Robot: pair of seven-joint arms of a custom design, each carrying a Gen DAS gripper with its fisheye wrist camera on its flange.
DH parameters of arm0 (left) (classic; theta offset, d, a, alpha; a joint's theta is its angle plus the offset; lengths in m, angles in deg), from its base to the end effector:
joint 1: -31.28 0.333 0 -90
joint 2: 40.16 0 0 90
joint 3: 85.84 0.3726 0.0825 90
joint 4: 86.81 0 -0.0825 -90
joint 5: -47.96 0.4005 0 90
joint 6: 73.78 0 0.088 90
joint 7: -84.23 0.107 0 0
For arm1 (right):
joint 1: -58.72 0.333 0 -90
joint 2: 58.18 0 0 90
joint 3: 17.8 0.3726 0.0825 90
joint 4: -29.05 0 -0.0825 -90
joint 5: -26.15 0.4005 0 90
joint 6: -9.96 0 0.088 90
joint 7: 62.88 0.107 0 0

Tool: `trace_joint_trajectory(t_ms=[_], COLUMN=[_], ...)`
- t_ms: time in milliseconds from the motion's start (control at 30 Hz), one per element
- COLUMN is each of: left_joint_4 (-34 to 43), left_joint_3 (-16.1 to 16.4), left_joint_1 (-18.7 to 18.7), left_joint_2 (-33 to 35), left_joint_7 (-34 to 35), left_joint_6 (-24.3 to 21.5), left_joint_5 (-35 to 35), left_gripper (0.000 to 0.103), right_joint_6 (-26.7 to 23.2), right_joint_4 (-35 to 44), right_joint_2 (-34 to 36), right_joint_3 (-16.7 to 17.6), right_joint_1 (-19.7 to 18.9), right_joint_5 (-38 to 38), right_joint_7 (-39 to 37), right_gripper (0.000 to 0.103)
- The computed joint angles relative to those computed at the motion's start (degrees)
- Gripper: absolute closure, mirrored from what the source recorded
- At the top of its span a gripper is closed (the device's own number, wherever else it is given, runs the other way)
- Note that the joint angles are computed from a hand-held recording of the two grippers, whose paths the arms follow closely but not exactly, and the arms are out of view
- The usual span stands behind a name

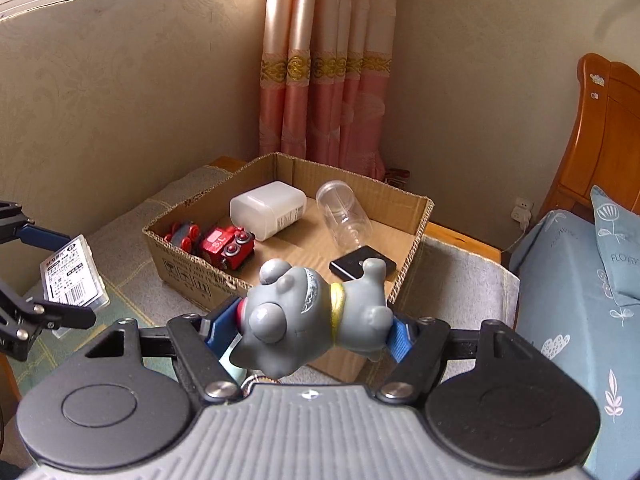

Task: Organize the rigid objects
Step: 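Carry both items over the box and open right gripper releasing the grey figure, then lower the clear card case into the box and open left gripper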

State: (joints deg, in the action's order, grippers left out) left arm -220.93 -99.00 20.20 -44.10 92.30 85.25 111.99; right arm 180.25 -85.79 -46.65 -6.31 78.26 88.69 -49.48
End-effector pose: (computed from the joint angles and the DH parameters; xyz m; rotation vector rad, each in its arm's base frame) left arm 0.4655 -0.2545 0.4433 -1.7849 1.7276 -0.6673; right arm 0.5852 0.2718 0.4647 -2.1527 0.8237 -0.4600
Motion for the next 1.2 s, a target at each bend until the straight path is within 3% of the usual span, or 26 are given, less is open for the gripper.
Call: trace_joint_trajectory(t_ms=[367,467,633,1000,1133,1200], left_joint_4=[-2.49,-2.88,-2.75,1.41,4.76,6.62], left_joint_3=[-0.06,-0.01,0.16,0.73,1.34,1.67], left_joint_1=[1.53,1.94,2.42,2.70,2.61,2.43], left_joint_2=[-3.42,-3.74,-3.31,-0.37,2.17,3.56], left_joint_7=[-3.64,-4.19,-3.77,-2.09,0.51,2.51], left_joint_6=[-0.96,-0.58,0.06,1.84,2.52,2.77], left_joint_5=[1.77,1.93,1.65,3.41,3.22,1.95], left_gripper=[0.013,0.013,0.013,0.013,0.013,0.013], right_joint_6=[-4.38,-3.16,-1.70,0.93,2.25,3.37], right_joint_4=[14.07,15.85,14.00,6.42,3.42,1.91], right_joint_2=[11.22,13.34,12.64,7.13,5.12,4.41], right_joint_3=[-4.96,-6.04,-3.06,-6.62,-6.42,-8.19], right_joint_1=[6.15,7.78,5.44,7.14,6.64,8.05], right_joint_5=[-25.73,-30.40,-30.33,-34.87,-35.47,-37.77], right_joint_7=[25.10,29.44,28.69,36.38,37.51,39.65], right_gripper=[0.024,0.003,0.000,0.000,0.000,0.000])
